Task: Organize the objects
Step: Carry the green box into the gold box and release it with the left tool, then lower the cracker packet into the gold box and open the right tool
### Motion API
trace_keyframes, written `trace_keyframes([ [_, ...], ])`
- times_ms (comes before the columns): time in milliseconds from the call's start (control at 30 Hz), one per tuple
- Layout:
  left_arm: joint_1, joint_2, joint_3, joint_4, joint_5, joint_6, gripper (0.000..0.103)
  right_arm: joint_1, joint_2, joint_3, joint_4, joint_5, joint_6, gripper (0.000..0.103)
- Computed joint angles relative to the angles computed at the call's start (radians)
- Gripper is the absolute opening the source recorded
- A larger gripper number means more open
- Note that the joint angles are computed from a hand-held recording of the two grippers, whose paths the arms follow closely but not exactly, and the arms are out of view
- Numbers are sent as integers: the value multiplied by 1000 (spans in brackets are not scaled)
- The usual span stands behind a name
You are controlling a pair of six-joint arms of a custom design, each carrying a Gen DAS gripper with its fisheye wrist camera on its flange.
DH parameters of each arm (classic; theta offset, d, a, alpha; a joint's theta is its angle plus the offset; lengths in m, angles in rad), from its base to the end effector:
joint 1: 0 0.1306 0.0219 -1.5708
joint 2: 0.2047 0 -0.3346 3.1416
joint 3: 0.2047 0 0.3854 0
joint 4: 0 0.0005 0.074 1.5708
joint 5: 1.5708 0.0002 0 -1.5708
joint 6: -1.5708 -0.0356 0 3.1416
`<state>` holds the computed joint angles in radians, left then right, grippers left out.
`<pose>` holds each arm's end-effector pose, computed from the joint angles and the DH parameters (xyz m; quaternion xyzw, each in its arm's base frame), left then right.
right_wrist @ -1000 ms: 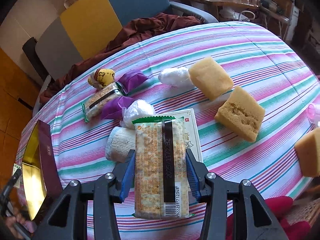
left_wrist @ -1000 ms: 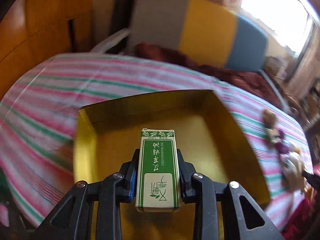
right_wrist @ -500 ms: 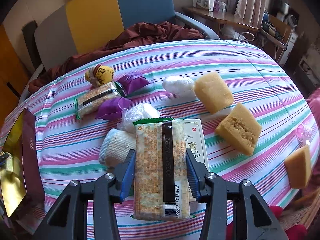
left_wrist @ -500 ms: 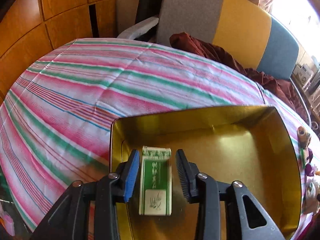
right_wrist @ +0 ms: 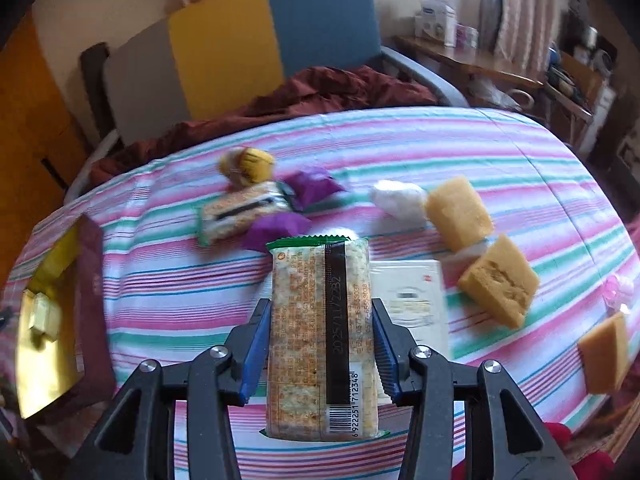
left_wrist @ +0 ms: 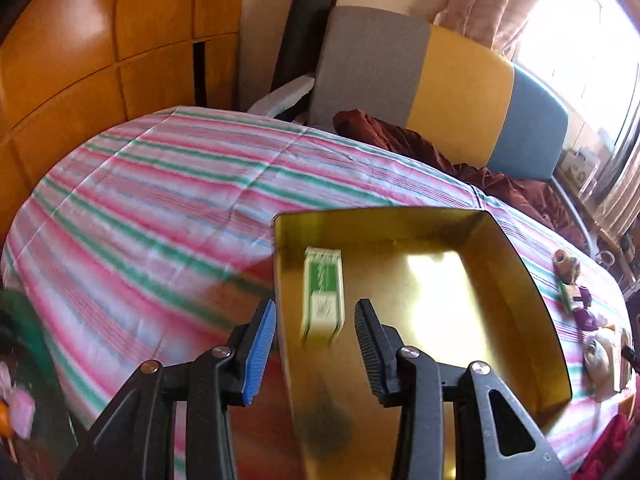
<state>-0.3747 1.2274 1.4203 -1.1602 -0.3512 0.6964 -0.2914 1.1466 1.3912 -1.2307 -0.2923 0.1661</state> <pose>0.3902 -0.1408 0.4473 -0.2018 0.9197 -0.0059 0.3368 0.3691 -0.1005 0.4603 0.0174 0.9481 0.0712 0.3093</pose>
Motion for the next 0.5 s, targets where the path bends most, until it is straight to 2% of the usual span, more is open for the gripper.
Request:
trace_keyframes([
  [100,-13,-62,-48,-18,-18,39,41,107,-23,22,-38,-71,-9,48],
  [267,-20,-142,-116,-29,-22,94,41,403,-12,62,-64,-140,-64,48],
  [367,-32,-178,-149,-31,-36,123,41,582,49,89,-59,-138,-115,48],
  [500,-35,-217,-195,-20,-33,149,41,754,176,120,-56,-110,-212,48],
])
